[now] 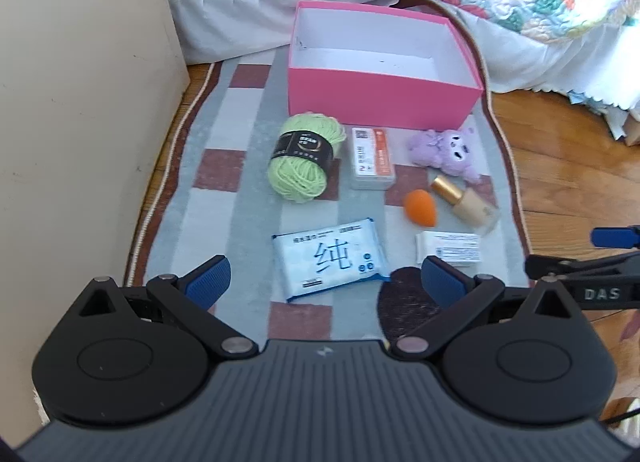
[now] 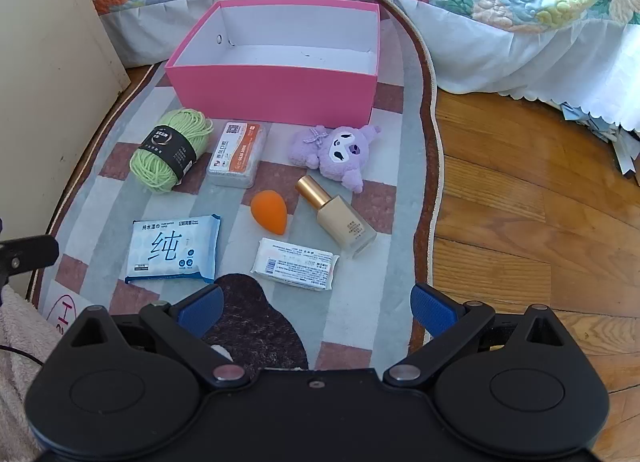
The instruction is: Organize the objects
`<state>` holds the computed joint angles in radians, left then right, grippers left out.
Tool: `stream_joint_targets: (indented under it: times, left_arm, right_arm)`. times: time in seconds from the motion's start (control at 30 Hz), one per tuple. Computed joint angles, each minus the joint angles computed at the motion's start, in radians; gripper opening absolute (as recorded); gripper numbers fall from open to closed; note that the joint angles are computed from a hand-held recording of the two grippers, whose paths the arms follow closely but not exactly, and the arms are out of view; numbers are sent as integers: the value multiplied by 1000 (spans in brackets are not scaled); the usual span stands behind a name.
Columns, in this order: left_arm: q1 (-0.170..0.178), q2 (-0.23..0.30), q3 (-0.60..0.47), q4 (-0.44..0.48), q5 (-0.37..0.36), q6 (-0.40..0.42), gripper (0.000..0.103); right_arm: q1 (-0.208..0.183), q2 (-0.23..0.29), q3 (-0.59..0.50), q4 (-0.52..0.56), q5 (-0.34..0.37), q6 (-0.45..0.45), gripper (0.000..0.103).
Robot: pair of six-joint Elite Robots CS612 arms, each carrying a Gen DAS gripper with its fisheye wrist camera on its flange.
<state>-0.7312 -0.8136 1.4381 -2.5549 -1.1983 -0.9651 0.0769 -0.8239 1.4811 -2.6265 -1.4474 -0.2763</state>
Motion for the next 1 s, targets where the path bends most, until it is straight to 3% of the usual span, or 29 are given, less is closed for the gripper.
stream_joint_targets:
  times: [0.53, 1.0]
  left_arm:
    - [1, -1, 6, -3, 16, -24, 103]
    - [14, 0, 6, -33, -70, -72, 103]
  right_arm:
    - [4, 12, -22, 10, 1, -4, 101]
    - [5, 19, -33, 32, 13, -4, 101]
